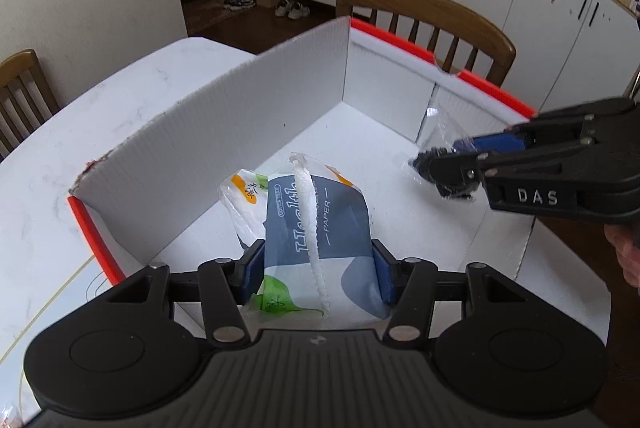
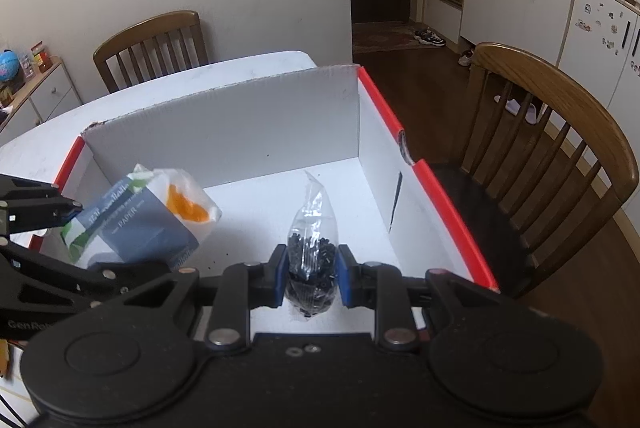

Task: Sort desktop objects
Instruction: 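Carry the tissue pack with the left tool while the right tool carries the black-item bag into the red box, then open the left tool to drop the tissue pack while the right tool releases the bag in the box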

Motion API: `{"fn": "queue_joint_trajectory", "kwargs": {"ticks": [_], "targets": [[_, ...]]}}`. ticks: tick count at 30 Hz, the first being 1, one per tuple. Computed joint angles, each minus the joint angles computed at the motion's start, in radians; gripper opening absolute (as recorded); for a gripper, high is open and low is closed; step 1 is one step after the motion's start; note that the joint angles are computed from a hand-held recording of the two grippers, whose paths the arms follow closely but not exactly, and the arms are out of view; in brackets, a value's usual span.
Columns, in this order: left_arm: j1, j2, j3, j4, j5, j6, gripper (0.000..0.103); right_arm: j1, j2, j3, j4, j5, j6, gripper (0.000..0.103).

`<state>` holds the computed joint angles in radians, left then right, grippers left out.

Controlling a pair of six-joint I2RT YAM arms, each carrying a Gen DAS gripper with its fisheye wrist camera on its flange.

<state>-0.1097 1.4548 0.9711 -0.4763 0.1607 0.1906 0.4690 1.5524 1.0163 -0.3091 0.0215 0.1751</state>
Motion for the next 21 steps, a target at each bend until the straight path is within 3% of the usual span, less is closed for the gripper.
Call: {"fn": "queue_joint_trajectory", "kwargs": {"ticks": [21], "targets": [[-0.004, 0.142, 0.122, -0.096, -0.007, 0.001, 0.055, -0.001, 0.085, 0.075, -0.041, 0.006, -0.007, 0.026]]}}
